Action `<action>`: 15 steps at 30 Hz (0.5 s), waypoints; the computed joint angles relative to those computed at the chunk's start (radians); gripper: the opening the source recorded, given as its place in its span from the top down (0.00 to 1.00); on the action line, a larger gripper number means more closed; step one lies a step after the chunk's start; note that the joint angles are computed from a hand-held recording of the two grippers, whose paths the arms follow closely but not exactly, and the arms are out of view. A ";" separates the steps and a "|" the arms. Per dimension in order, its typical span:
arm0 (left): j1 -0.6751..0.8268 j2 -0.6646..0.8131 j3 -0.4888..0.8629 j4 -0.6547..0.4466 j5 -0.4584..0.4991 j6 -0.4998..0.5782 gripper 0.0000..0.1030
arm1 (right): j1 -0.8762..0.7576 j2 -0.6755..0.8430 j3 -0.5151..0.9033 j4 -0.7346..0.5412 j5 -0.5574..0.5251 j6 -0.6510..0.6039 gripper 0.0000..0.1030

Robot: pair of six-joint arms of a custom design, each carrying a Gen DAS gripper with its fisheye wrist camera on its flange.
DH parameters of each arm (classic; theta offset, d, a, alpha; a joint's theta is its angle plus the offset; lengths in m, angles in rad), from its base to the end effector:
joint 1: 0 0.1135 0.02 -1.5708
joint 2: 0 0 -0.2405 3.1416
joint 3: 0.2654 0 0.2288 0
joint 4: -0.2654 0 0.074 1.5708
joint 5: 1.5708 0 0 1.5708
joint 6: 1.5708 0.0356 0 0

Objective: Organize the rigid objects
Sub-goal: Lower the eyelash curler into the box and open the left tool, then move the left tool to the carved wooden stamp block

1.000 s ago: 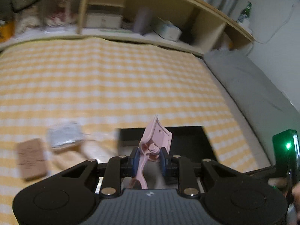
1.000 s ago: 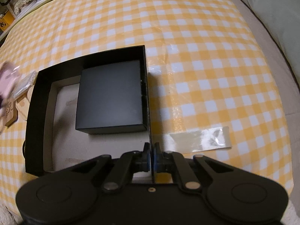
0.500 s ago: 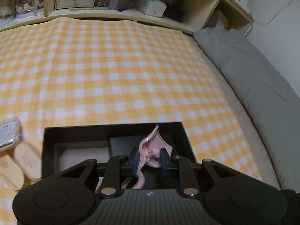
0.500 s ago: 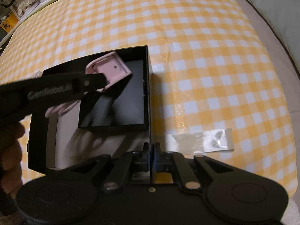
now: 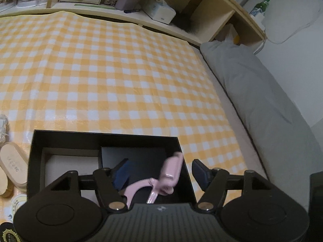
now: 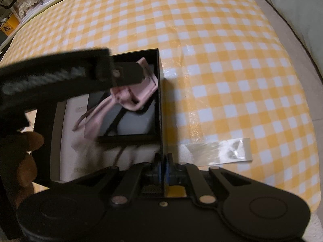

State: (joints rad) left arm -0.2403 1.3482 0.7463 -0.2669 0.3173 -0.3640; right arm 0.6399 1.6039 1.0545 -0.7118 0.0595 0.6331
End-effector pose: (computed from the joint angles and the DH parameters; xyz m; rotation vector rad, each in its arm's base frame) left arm 0.2426 -0.0709 0.1902 -0.0083 2.4904 -0.6507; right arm 0.2266 0.1661 0.1854 0.0036 2.8511 0.1962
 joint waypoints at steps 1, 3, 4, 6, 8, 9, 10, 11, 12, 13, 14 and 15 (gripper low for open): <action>0.009 -0.008 0.006 -0.014 0.006 0.008 0.32 | 0.000 0.002 0.001 0.001 0.000 0.000 0.95; 0.024 -0.033 0.012 -0.048 0.010 0.033 0.31 | 0.000 0.001 0.001 0.001 -0.001 0.001 0.95; 0.032 -0.043 0.016 -0.064 0.010 0.049 0.31 | 0.001 0.001 0.001 0.002 -0.002 0.003 0.95; 0.045 -0.078 0.015 -0.098 0.010 0.073 0.30 | 0.001 -0.003 -0.002 0.002 -0.001 0.004 0.95; 0.063 -0.109 0.019 -0.137 0.014 0.093 0.30 | 0.000 -0.003 -0.002 0.002 -0.002 0.004 0.95; 0.072 -0.124 0.021 -0.157 0.017 0.103 0.30 | 0.000 -0.001 -0.001 0.003 -0.002 0.003 0.95; 0.084 -0.143 0.024 -0.181 0.021 0.119 0.30 | 0.000 -0.002 -0.003 0.003 -0.002 0.004 0.95; 0.091 -0.159 0.027 -0.202 0.021 0.132 0.30 | 0.000 -0.001 -0.002 0.004 -0.003 0.004 0.95; 0.102 -0.179 0.031 -0.227 0.022 0.150 0.29 | 0.000 -0.002 -0.003 0.004 -0.002 0.004 0.95; 0.113 -0.200 0.034 -0.253 0.025 0.169 0.29 | 0.001 -0.002 -0.003 0.004 -0.002 0.004 0.95; 0.125 -0.220 0.039 -0.279 0.026 0.190 0.28 | 0.001 -0.003 -0.004 0.004 -0.002 0.006 0.95; 0.139 -0.247 0.041 -0.309 0.025 0.216 0.26 | 0.001 -0.002 -0.002 0.004 -0.003 0.006 0.95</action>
